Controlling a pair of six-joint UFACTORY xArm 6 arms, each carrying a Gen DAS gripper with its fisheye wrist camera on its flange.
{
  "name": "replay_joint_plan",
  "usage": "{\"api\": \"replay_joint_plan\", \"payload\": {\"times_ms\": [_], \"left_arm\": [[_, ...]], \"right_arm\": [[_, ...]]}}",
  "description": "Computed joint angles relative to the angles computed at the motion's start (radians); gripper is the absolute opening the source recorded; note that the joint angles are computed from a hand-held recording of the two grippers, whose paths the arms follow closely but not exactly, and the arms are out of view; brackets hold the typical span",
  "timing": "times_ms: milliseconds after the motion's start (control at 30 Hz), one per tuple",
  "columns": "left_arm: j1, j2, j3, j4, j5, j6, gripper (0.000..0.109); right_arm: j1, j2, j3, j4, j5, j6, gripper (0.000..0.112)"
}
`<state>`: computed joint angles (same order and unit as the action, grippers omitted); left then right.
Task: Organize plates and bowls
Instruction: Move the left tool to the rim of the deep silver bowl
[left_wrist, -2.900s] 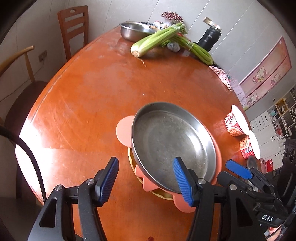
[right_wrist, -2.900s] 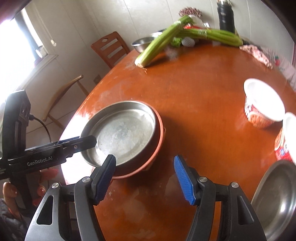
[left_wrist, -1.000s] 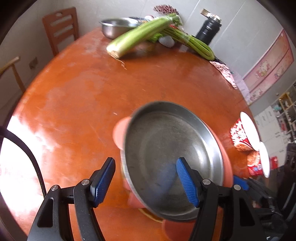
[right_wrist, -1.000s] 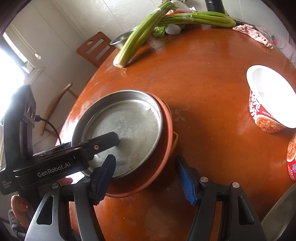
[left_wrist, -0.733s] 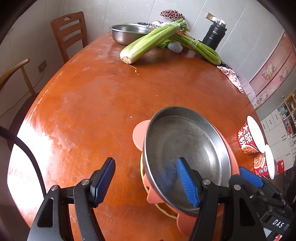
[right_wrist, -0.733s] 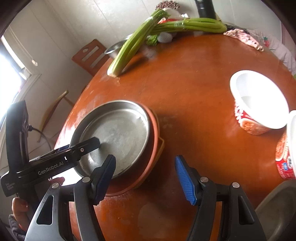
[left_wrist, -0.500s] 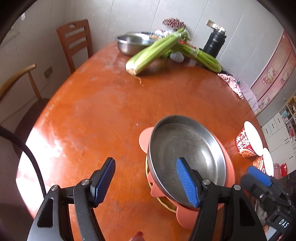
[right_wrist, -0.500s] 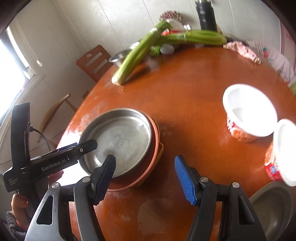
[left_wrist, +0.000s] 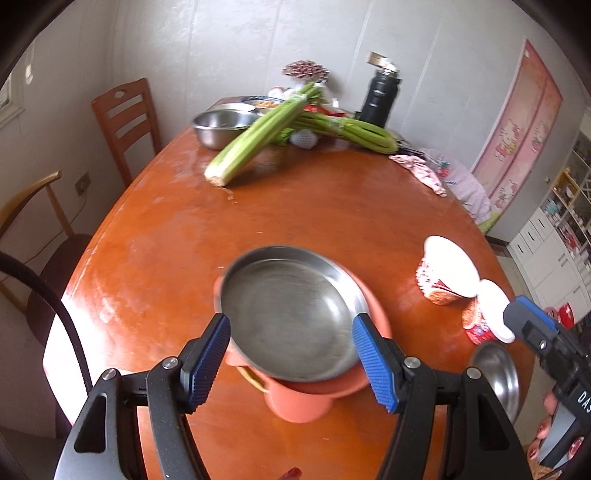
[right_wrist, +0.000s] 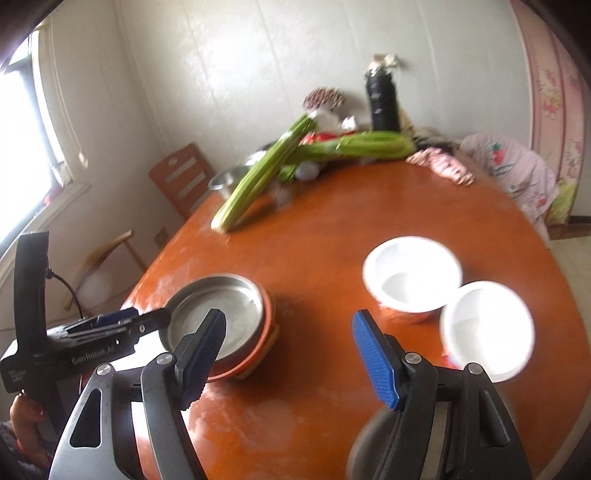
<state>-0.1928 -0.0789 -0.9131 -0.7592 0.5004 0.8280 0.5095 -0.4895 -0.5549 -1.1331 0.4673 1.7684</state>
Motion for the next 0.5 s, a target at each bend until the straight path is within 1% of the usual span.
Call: {"api": "replay_joint_plan", "payload": {"times_ms": [233,500], "left_arm": [[-0.083,-0.069,0.059,-0.014,-0.016,0.013,0.068],[-0.194,-0.116,0.120,-0.003,-0.047,-0.016,0.068]], "right_arm": [[0.037,-0.221,0.129,0.057,0.137,-0.038,0.073],[0.081,-0.502,0.293,0.180,0.293,-0.129,0.073]]}}
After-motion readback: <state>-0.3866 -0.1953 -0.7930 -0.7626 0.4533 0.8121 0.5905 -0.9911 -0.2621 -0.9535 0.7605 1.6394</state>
